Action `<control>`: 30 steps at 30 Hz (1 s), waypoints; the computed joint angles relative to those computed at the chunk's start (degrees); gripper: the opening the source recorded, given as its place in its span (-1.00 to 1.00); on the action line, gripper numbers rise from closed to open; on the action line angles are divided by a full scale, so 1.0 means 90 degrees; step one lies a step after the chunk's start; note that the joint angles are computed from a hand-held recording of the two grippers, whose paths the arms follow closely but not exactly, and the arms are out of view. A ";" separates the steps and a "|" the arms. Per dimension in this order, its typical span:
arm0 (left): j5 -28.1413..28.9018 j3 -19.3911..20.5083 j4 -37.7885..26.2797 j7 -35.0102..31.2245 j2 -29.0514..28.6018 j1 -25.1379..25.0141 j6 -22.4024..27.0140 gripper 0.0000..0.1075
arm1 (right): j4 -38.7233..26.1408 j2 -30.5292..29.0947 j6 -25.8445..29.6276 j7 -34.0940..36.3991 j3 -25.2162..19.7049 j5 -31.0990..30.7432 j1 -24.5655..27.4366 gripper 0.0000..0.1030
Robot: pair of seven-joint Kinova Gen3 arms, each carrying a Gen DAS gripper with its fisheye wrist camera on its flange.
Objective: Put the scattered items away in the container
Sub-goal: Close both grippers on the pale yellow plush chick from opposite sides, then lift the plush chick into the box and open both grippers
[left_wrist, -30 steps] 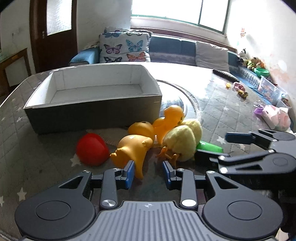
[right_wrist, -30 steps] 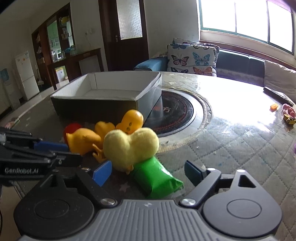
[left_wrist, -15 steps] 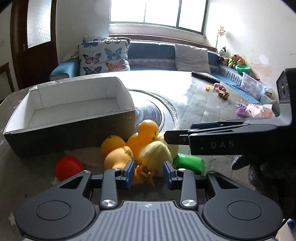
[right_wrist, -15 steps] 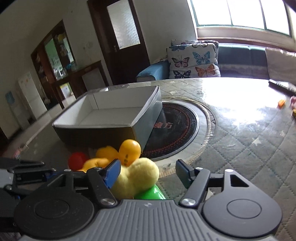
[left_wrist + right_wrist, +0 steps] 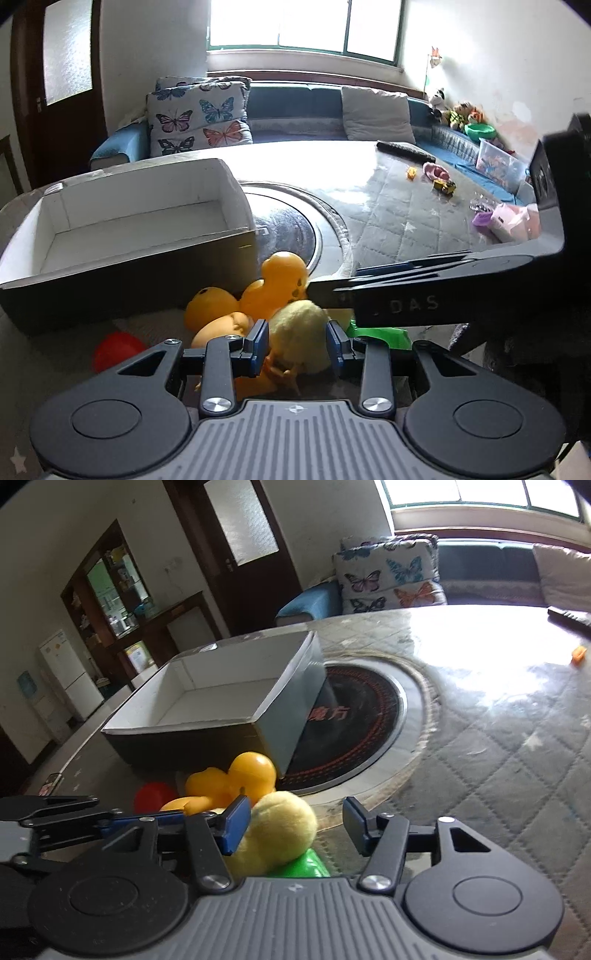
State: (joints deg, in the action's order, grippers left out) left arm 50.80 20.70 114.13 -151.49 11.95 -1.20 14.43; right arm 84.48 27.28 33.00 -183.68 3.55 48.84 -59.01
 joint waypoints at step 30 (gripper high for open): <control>0.3466 -0.0678 0.0019 -0.2999 -0.0413 -0.0349 0.1072 -0.34 | -0.0433 -0.0225 0.0201 -0.0238 -0.0047 0.1150 -0.0168 -0.37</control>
State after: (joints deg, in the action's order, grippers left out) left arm 82.00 14.59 114.30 -178.47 8.23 -4.34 24.09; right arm 80.58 25.25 34.81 -185.82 3.13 59.19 -60.52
